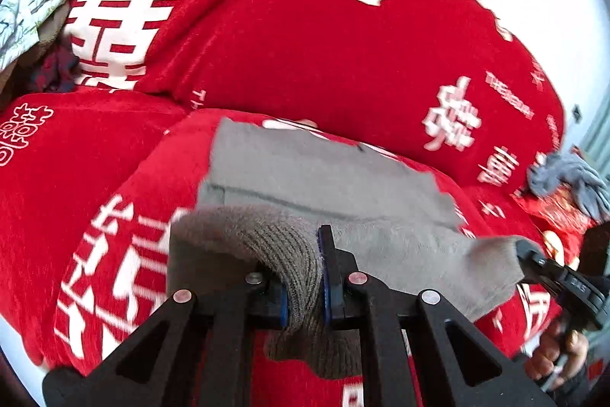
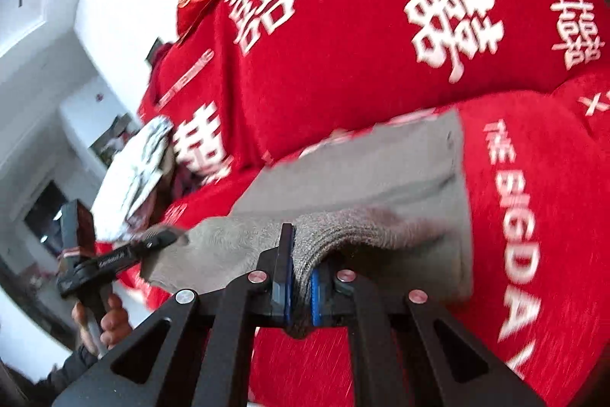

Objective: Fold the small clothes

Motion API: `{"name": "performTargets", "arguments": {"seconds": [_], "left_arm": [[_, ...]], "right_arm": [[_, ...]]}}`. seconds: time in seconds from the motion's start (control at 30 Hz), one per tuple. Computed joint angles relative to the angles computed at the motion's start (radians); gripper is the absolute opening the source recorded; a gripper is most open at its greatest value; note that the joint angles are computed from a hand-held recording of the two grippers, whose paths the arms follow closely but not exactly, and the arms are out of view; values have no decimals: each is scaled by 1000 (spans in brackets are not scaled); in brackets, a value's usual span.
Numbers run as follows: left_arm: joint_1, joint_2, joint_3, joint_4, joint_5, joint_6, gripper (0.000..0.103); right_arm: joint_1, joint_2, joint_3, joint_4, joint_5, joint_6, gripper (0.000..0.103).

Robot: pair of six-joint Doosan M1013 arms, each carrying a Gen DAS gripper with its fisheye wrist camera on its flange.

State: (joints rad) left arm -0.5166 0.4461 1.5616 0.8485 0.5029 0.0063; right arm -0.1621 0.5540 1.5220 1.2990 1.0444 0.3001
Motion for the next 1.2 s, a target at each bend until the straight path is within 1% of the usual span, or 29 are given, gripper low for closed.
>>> {"name": "performTargets", "arguments": {"seconds": [0.03, 0.13, 0.2, 0.37, 0.63, 0.77, 0.9, 1.0, 1.1, 1.2], "left_arm": [[15, 12, -23, -42, 6, 31, 13], [38, 39, -67, -100, 25, 82, 14], [52, 63, -110, -164, 43, 150, 14], [73, 102, -171, -247, 76, 246, 14], [109, 170, -283, -365, 130, 395, 14], [127, 210, -344, -427, 151, 444, 14], [138, 255, -410, -479, 195, 510, 14], [148, 285, -457, -521, 219, 558, 14], [152, 305, -491, -536, 230, 586, 14], [159, 335, -539, -559, 260, 626, 14]], "right_arm": [[7, 7, -16, 1, -18, 26, 7], [26, 25, -63, -7, -61, 95, 7], [42, 34, -94, -32, -89, 132, 7], [72, 59, -160, -95, -143, 202, 7], [99, 113, -257, -186, -189, 331, 7], [112, 147, -308, -244, -211, 414, 7], [125, 177, -354, -309, -239, 480, 7], [130, 199, -388, -346, -244, 525, 7], [130, 219, -417, -363, -247, 559, 7], [133, 240, -450, -384, -249, 597, 7]]}}
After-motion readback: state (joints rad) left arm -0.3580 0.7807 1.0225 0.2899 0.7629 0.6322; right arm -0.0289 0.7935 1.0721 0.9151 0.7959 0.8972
